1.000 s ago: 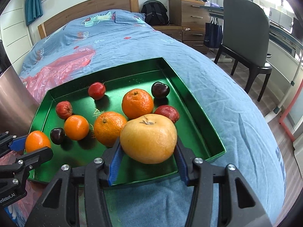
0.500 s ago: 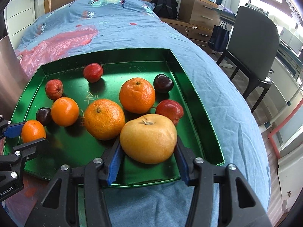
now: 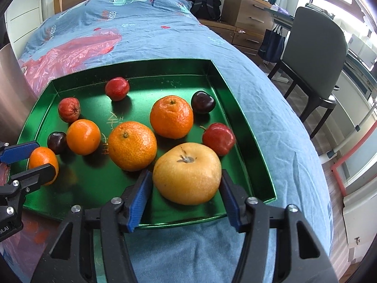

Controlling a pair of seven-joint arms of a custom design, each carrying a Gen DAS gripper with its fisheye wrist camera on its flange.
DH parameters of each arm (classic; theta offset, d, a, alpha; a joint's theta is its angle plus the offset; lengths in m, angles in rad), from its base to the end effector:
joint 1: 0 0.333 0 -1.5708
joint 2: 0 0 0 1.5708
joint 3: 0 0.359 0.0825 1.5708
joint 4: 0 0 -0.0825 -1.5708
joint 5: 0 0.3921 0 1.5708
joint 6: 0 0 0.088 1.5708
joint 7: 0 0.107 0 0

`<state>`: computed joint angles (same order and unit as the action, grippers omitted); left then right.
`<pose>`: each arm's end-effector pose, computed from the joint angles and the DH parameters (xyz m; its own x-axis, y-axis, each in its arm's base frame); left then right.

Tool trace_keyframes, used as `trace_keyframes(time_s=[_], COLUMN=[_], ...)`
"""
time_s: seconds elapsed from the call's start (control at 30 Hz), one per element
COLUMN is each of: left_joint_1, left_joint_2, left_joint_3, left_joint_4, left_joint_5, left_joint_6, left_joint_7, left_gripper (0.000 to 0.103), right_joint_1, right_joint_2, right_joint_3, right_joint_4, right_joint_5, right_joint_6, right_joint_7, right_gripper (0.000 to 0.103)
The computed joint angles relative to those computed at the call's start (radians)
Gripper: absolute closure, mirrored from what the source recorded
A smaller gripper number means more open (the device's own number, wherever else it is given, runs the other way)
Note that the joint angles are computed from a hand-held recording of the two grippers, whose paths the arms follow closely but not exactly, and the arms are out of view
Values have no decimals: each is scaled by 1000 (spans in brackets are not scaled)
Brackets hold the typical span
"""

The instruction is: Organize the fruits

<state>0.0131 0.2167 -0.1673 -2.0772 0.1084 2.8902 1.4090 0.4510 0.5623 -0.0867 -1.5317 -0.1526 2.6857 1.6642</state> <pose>0.6311 -0.0985 0.4309 -0.0880 -0.9951 0.0456 -0.8250 0.0472 -0.5631 0.7164 0.2942 0.4292 0.3644 -0.9227 0.1258 -0.7434 -0.3696 -0.5574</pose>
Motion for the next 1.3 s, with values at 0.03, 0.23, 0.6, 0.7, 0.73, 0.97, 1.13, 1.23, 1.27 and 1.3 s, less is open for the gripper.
trace_keyframes(time_s=[0.03,0.23,0.6,0.7,0.73,0.97,1.13,1.23,1.27,1.3], left_joint_1=[0,20,9,-26,-39,-107,-136,-139,-137,-135], left_joint_2=[-5,-50,-207,-254,-270,-377,-457,-506,-522,-535], left_joint_3=[2,-11,-19,20,35,132,195,226,234,242], left_joint_4=[-2,-34,-170,-211,-224,-325,-396,-440,-453,-465], left_joint_5=[1,-39,-363,-406,-422,-444,-413,-371,-355,-339], left_joint_6=[1,18,92,98,99,115,128,140,141,145], left_joint_7=[-3,36,325,359,371,380,353,321,309,297], left_gripper=[59,55,45,44,43,41,41,40,39,39], right_joint_1=[3,21,53,56,56,62,62,67,69,72], right_joint_2=[-4,-47,-177,-216,-229,-308,-352,-371,-377,-383], right_joint_3=[-3,-15,-9,0,3,33,72,94,100,106], right_joint_4=[-2,-39,-174,-217,-231,-318,-366,-385,-392,-398], right_joint_5=[-2,-30,-96,-116,-124,-195,-223,-237,-242,-247], right_joint_6=[-1,13,50,59,61,73,85,86,86,88], right_joint_7=[4,30,141,180,193,285,328,345,351,359], right_gripper=[18,9,0,0,0,0,0,0,0,0])
